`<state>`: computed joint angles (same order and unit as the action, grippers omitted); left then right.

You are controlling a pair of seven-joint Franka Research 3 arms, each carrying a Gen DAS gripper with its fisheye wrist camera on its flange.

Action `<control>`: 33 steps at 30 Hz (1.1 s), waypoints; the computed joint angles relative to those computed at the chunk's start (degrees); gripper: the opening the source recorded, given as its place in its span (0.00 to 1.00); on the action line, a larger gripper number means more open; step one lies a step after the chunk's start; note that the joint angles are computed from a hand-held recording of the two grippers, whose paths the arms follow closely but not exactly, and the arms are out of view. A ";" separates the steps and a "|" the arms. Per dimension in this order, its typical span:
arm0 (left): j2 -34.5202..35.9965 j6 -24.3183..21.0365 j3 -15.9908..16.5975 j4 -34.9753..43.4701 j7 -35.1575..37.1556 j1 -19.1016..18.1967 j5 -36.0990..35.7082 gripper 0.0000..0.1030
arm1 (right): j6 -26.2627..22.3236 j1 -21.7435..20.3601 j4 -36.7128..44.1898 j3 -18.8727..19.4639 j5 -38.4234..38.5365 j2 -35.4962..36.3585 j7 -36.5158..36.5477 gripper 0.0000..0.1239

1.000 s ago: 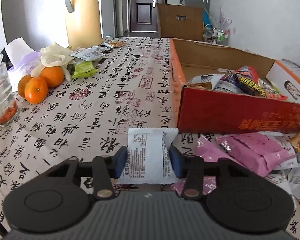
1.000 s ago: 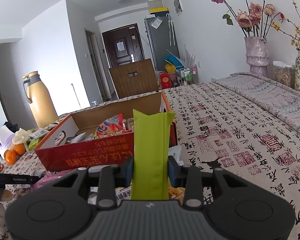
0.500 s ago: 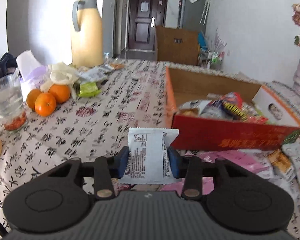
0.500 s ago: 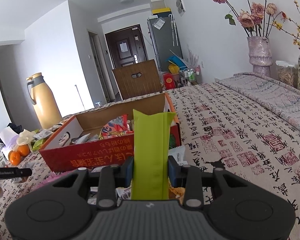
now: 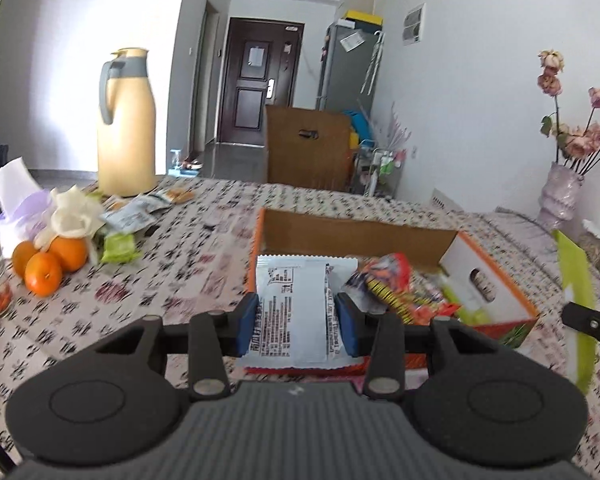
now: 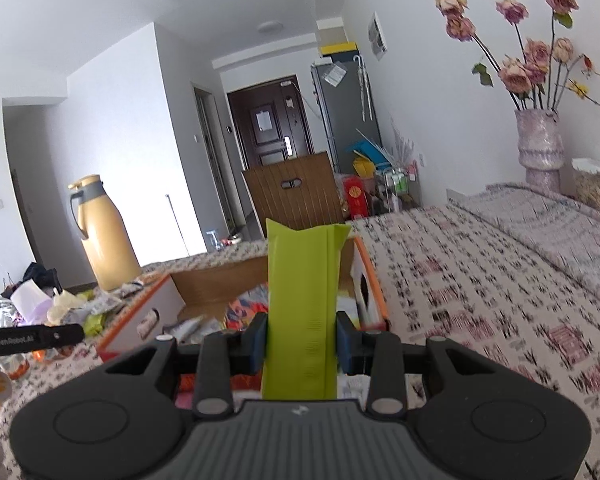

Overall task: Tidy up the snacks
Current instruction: 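Carry both packets over the box and open both tools to release them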

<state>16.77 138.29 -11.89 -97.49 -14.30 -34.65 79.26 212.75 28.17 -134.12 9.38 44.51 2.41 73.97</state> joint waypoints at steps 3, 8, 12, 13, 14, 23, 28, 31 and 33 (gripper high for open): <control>1.83 0.25 0.22 3.07 1.03 -0.37 0.31 0.41 | -0.80 -0.62 2.79 -0.53 -2.19 1.59 0.83 0.27; 5.20 0.98 1.53 8.53 3.17 -1.39 -0.40 0.41 | -3.23 -0.24 9.39 -1.73 -0.03 5.38 -2.38 0.27; 8.49 1.51 3.16 13.61 5.76 -2.42 -1.79 0.41 | -5.68 0.92 15.37 -3.40 2.89 8.88 -6.20 0.27; 9.23 1.70 3.60 14.73 6.47 -2.65 -2.33 0.41 | -6.55 1.31 17.07 -3.98 3.79 9.85 -7.35 0.27; 9.80 1.85 4.04 15.58 7.05 -2.92 -2.80 0.41 | -7.34 1.84 18.63 -4.64 4.84 10.72 -8.58 0.27; 16.24 2.29 7.78 24.40 12.67 -4.39 -8.45 0.41 | -15.95 12.33 31.85 -17.23 17.77 18.72 -20.50 0.27; 19.90 2.20 9.65 28.52 15.90 -5.01 -12.33 0.41 | -19.33 14.45 34.34 -21.11 15.78 21.72 -17.37 0.27; 21.10 2.44 10.78 29.42 16.73 -5.31 -13.96 0.41 | -18.96 13.83 34.30 -20.62 13.36 22.57 -15.29 0.27; 21.52 2.94 11.42 29.38 16.56 -5.46 -14.50 0.41 | -18.58 11.04 33.74 -17.64 10.93 22.31 -13.73 0.27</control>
<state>38.28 141.23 -0.48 -68.11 2.26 -40.11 64.75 194.17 39.21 -100.38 -8.26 55.44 24.73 60.24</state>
